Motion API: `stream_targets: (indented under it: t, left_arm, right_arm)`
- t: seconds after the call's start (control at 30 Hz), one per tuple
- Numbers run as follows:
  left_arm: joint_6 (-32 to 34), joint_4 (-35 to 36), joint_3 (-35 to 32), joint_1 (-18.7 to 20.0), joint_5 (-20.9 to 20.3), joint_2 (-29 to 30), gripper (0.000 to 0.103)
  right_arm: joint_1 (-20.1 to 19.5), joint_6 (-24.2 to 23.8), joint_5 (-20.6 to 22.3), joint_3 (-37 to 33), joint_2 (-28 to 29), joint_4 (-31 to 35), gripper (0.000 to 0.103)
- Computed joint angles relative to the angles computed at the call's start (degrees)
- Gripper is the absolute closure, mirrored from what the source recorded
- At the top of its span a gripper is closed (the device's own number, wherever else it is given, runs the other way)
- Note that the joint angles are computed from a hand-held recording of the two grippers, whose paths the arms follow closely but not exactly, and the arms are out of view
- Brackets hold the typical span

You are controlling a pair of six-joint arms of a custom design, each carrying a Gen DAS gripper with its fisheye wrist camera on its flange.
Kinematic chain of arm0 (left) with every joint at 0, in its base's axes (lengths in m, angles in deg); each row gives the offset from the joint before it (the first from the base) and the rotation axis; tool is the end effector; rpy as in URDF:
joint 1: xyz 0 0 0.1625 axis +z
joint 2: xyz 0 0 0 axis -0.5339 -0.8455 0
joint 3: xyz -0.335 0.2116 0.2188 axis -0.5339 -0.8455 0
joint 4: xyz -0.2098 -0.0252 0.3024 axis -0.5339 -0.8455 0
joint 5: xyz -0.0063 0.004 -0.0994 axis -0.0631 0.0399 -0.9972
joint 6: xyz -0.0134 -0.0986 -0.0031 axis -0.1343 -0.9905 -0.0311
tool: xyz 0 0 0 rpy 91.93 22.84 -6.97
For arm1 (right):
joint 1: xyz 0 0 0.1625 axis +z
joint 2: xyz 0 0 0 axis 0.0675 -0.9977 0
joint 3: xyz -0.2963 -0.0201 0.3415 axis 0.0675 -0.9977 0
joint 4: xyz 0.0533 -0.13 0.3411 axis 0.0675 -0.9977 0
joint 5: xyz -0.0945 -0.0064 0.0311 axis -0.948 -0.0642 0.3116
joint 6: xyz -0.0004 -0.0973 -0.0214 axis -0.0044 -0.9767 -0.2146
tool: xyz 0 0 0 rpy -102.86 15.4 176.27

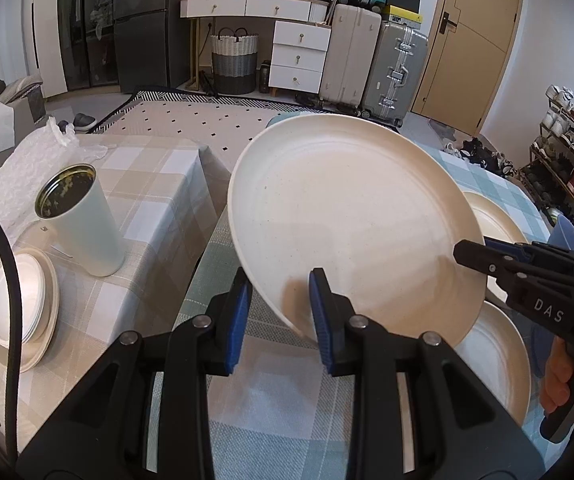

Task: Organize plates and bowls
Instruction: 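Lift the cream plate with both grippers and carry it toward another cream plate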

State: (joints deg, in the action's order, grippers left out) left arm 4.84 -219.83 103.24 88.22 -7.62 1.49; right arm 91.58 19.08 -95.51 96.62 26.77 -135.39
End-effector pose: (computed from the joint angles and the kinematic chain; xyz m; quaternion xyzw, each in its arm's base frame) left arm -0.2484 -0.7560 0.1382 0.0259 0.8554 -0.3934 0.3360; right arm 0.1830 -0.8482 0.1514 0.3023 -0.9047 0.2056 0.2188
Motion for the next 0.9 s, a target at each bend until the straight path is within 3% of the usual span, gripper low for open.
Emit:
stream_targets:
  t: [0.6, 0.9]
  left_arm:
    - [-4.9, -3.6, 10.0, -6.9, 2.5, -2.7, 0.077]
    - [-7.4, -5.7, 13.9, -9.0, 2.8, -2.9, 0.077]
  right_arm:
    - [-0.8, -0.8, 3.3, 20.2, -11.8, -11.6, 0.082]
    - [-1.6, -1.8, 4.1, 27.0, -15.6, -15.4, 0.081]
